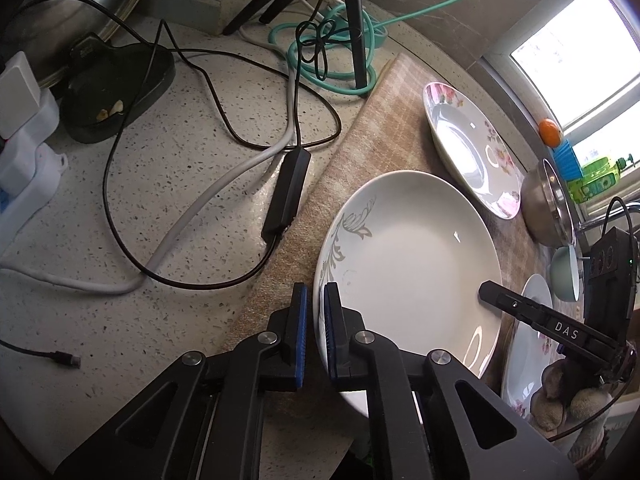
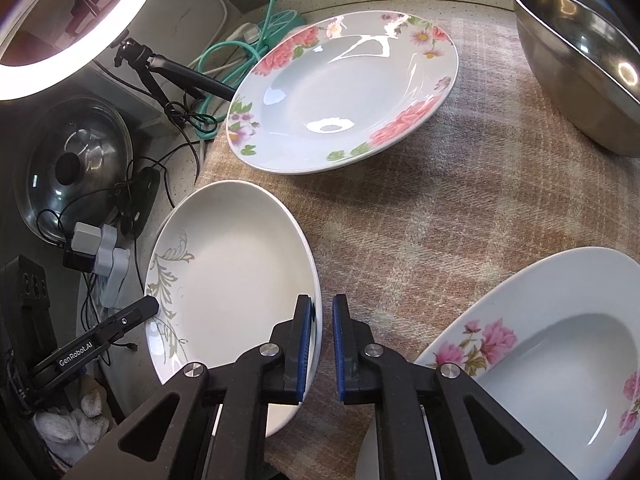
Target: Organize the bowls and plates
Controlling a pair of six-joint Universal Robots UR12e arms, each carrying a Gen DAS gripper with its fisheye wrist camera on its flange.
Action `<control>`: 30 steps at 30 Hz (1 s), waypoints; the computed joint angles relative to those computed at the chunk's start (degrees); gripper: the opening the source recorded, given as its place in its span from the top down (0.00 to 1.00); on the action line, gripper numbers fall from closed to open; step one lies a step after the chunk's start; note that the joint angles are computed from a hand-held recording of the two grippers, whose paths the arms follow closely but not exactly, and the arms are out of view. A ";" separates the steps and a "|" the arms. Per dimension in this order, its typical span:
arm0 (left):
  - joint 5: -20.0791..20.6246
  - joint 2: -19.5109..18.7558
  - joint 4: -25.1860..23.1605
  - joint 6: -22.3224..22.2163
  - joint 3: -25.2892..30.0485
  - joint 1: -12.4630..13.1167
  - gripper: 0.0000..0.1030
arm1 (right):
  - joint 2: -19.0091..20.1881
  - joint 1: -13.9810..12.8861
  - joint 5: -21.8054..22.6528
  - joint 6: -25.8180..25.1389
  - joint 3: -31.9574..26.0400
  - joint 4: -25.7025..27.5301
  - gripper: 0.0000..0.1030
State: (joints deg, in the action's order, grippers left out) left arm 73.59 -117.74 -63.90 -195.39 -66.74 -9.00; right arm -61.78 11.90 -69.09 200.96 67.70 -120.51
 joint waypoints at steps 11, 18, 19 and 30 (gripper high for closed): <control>0.87 -0.20 0.00 -0.27 0.36 -0.32 0.94 | 0.00 0.25 -0.26 0.05 -0.17 0.57 0.95; 0.77 -0.14 0.51 -0.39 0.27 -0.33 0.94 | -0.12 0.21 -0.27 0.04 0.09 0.17 0.95; 0.88 -0.13 0.53 -0.33 0.28 -0.37 0.94 | -0.13 0.20 -0.29 0.03 0.13 0.14 0.95; 0.87 0.32 1.79 -0.03 0.22 -0.37 0.94 | -0.82 0.16 -0.93 -0.55 0.42 -1.09 0.94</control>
State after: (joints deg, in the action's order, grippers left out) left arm 74.45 -117.42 -62.10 -195.42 -66.52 -9.37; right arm -62.60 12.06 -70.01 200.41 68.12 -121.60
